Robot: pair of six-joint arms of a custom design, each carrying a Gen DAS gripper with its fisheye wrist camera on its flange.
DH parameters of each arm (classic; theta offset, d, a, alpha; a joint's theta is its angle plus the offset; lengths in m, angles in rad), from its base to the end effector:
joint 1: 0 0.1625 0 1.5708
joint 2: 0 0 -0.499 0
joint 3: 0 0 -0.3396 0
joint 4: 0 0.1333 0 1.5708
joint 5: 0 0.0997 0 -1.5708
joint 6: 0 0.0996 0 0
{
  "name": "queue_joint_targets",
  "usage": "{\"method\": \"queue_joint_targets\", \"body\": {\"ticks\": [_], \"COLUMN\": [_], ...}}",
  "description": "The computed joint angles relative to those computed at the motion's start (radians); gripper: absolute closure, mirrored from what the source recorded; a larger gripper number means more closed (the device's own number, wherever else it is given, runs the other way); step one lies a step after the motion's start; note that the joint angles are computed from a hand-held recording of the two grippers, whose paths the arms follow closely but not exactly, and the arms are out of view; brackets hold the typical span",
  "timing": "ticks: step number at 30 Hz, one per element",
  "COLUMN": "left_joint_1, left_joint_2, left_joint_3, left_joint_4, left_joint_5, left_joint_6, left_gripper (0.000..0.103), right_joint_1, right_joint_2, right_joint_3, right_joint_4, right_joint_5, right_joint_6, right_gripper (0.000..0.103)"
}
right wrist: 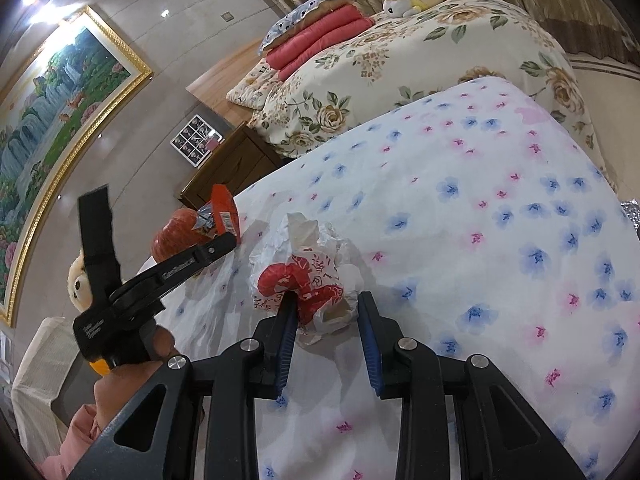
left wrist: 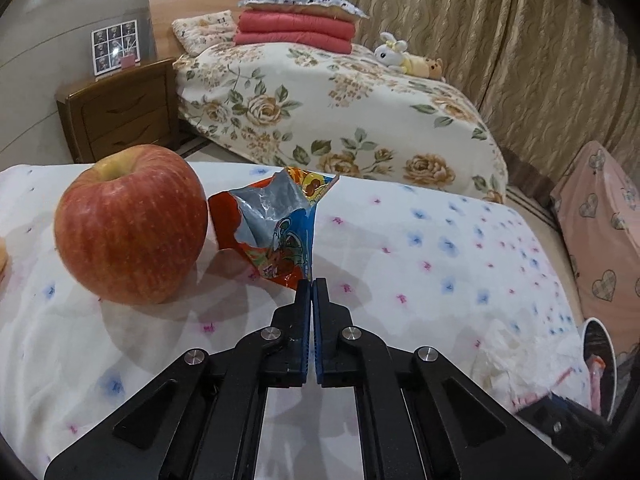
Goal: Collect trash
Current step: 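Move both tools back toward the foil wrapper and white plastic bag, then grasp the foil snack wrapper with the left tool while the right tool grasps the white plastic bag, then carry the foil wrapper and white plastic bag over the trash bin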
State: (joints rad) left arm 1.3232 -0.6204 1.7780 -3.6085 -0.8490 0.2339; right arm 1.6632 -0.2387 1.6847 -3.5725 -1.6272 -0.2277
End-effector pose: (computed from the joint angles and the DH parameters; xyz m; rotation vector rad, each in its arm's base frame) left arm 0.0304 -0.6921 0.1708 0.1467 2.2585 -1.0549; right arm 0.1884 -0.6497 -0.0884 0.4445 -2.9015 0.8297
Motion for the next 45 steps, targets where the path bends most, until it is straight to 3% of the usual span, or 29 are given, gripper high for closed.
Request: {"method": "queue_joint_targets", "body": {"ticks": [11,19,31,45], "left_joint_1": [-0.07,-0.141,-0.221,-0.275], "left_joint_2": [-0.036,-0.032,0.01,0.049], "left_joint_3": [0.265,0.432,0.524,0.53], "left_joint_4": [-0.153,-0.256,-0.306,-0.304], "left_joint_5": [-0.013,-0.018,0.0,0.018], "left_joint_6": [-0.05,-0.145,-0.211,-0.216], "left_gripper": [0.102,0.102,0.102,0.102], "right_joint_1": [-0.016,-0.02,-0.042,-0.072], "right_joint_2": [-0.016,-0.039,-0.089,-0.125], "right_joint_3": [0.057,0.185,0.334,0.444], "right_joint_4": [-0.062,-0.223,-0.378,-0.498], "right_joint_5": [0.023,-0.001,-0.028,-0.034], "right_joint_6": [0.009,-0.001,-0.005,-0.031], "right_gripper": [0.072,0.072,0.072,0.072]}}
